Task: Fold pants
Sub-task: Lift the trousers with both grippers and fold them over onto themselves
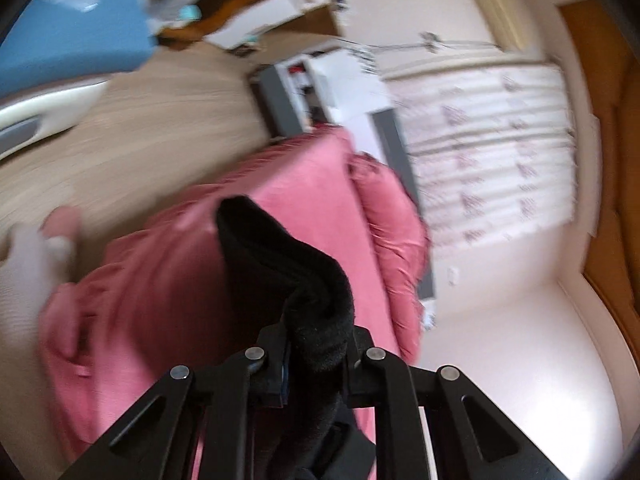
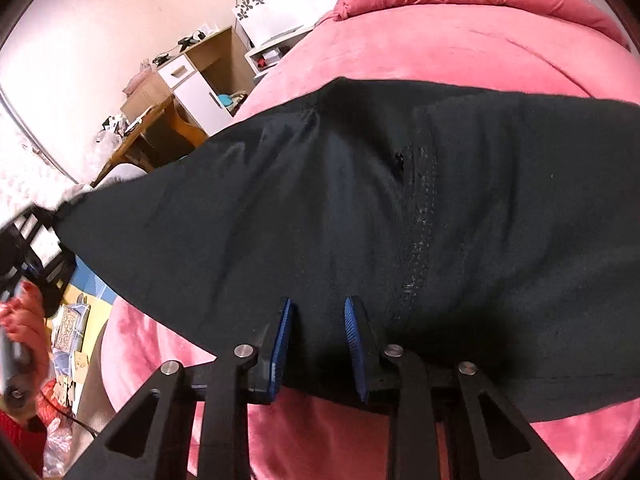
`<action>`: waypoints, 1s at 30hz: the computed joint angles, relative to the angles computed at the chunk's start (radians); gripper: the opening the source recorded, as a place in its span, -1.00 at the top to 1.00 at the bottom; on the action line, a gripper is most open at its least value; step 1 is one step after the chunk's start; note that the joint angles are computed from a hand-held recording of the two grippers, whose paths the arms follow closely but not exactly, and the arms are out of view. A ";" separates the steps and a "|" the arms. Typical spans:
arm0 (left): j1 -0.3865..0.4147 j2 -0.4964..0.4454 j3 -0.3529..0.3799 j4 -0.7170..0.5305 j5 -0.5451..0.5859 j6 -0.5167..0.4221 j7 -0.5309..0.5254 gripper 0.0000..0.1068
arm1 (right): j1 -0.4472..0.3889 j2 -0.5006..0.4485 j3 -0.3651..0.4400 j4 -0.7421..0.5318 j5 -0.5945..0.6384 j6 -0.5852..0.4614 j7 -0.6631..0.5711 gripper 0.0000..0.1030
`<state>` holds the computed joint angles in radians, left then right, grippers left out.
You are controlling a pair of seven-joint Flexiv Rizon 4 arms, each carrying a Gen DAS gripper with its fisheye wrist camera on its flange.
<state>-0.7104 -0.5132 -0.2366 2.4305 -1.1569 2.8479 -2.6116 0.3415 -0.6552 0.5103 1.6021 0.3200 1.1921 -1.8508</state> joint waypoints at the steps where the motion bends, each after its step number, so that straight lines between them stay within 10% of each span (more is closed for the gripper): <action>1: 0.005 0.005 0.011 -0.018 0.032 0.004 0.036 0.70 | -0.018 0.000 0.020 -0.006 0.017 -0.010 -0.009 0.43; 7: 0.053 0.043 0.028 -0.176 0.201 -0.090 0.336 0.70 | -0.173 0.022 0.158 -0.038 0.264 -0.023 -0.159 0.39; 12: 0.089 0.024 0.026 -0.333 0.332 -0.223 0.517 0.70 | -0.135 0.084 0.046 -0.024 0.287 0.004 -0.138 0.39; 30: 0.187 -0.321 -0.052 -1.053 0.780 -0.946 0.648 0.70 | -0.290 0.107 -0.061 -0.063 0.439 0.037 -0.049 0.28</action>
